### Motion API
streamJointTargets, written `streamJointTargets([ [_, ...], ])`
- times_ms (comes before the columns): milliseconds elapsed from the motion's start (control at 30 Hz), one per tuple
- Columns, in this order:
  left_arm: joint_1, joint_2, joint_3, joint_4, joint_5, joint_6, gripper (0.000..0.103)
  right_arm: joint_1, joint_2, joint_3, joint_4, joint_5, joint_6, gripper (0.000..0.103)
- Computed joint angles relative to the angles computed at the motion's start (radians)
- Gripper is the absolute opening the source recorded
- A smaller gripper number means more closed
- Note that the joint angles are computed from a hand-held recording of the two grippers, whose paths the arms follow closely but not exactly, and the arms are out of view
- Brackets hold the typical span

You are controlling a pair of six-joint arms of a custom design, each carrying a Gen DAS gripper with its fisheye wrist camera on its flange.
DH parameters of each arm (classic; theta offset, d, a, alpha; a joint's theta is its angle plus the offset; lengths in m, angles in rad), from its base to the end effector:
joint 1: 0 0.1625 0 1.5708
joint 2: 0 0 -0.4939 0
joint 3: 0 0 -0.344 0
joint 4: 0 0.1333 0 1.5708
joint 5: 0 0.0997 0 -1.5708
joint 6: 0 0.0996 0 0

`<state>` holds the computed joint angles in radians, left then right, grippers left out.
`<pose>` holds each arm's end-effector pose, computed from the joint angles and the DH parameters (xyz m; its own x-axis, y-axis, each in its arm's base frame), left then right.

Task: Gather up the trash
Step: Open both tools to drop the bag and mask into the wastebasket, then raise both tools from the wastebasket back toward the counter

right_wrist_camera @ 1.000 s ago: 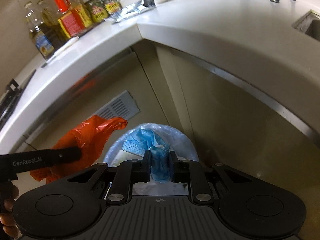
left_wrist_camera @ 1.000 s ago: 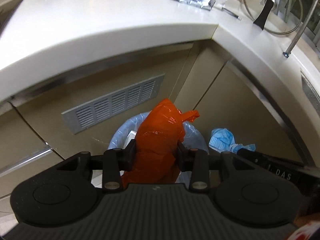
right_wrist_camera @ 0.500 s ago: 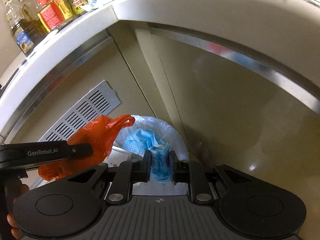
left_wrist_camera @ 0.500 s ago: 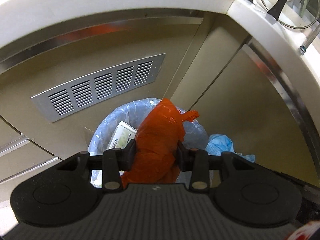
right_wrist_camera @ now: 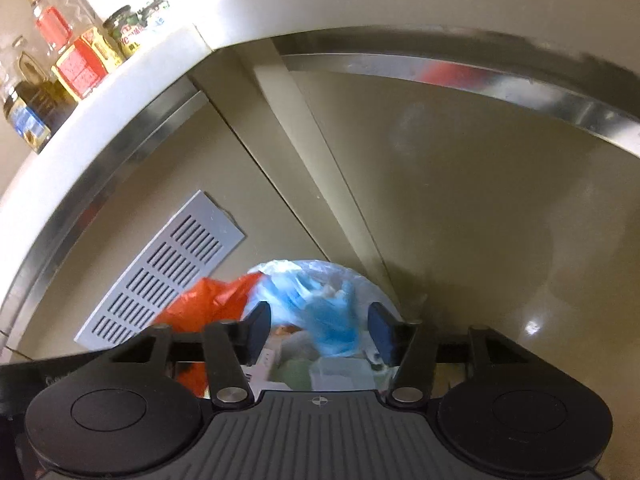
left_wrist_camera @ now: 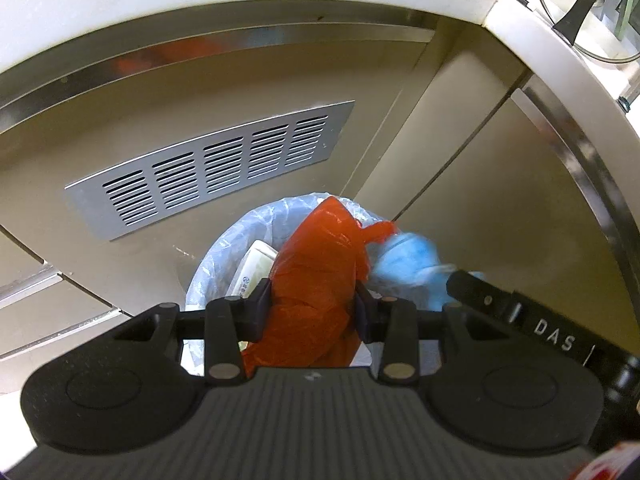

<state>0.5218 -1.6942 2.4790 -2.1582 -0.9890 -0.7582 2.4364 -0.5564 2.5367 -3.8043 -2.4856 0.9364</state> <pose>-0.1352 -0.2946 0.3084 -0.8191 0.2288 -0.5261 0.3951 0.8899 -0.2281 0.3354 -0.2141 0.0739 -0.9177 0.3064 0.2529 0.0032 0.6424 -0.7664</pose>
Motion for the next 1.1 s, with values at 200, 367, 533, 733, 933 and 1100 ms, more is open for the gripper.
streamJointTargets([
  [200, 0.001, 0.009, 0.004, -0.003, -0.011, -0.008, 0.038, -0.006, -0.027, 0.015, 0.057, 0.028, 0.006, 0.054],
  [367, -0.003, 0.024, 0.01, -0.025, -0.019, -0.011, 0.04, -0.001, -0.057, 0.021, 0.146, 0.034, 0.048, 0.054],
  [533, 0.006, 0.03, 0.034, -0.111, -0.027, 0.032, 0.061, 0.004, -0.074, 0.03, 0.187, 0.041, 0.07, 0.054],
  [733, -0.008, 0.021, 0.039, -0.097, -0.027, 0.044, 0.069, 0.01, -0.085, 0.04, 0.216, 0.063, 0.081, 0.054],
  [933, -0.042, -0.03, 0.033, 0.001, -0.03, 0.009, 0.067, 0.022, -0.104, 0.045, 0.246, 0.091, 0.078, 0.054],
  [1100, -0.081, -0.096, 0.016, 0.105, -0.033, -0.041, 0.065, 0.03, -0.117, 0.036, 0.26, 0.109, 0.056, 0.054],
])
